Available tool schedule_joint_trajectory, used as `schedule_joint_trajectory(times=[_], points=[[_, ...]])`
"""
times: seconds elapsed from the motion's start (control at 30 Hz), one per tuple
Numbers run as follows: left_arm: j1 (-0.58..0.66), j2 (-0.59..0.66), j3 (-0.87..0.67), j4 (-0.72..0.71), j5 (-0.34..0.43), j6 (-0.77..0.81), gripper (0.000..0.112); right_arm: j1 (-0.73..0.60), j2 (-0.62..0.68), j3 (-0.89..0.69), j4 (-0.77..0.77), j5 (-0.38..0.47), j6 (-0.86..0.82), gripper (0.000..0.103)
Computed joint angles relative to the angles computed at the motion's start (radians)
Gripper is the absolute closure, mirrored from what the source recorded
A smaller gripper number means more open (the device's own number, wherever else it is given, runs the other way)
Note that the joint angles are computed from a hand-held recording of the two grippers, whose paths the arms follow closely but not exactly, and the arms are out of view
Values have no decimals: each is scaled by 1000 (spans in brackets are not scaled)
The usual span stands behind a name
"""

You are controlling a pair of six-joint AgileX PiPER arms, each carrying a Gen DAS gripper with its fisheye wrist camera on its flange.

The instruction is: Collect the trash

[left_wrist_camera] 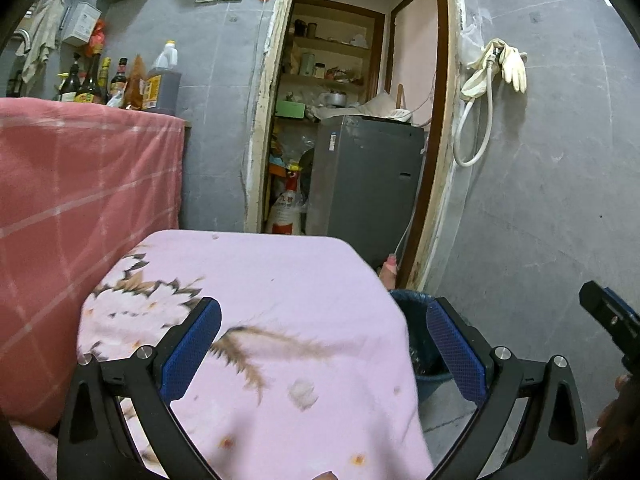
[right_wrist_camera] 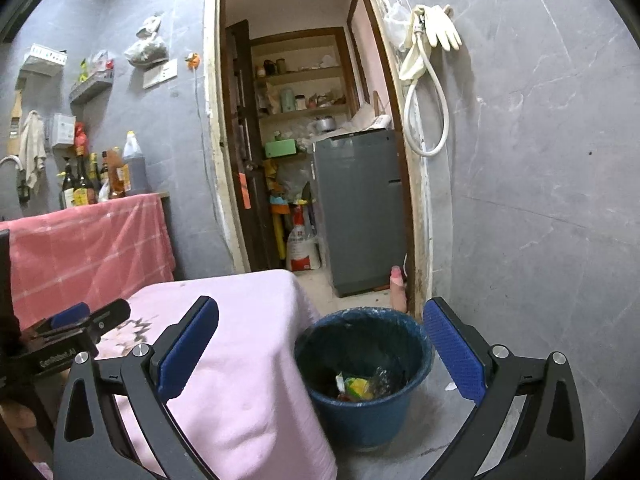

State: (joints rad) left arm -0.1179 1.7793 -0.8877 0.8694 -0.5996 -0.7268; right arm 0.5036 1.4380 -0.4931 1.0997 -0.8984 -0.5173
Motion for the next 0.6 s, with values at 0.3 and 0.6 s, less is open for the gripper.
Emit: schedule_joint_trajectory(times=[0.3,0.6], points=[[118,-53,172,32,-112,81,12,255,17,46,180,-162,-14,0],[205,-57,286,21,-203,181,12,398,87,65,256,-257,42,0]])
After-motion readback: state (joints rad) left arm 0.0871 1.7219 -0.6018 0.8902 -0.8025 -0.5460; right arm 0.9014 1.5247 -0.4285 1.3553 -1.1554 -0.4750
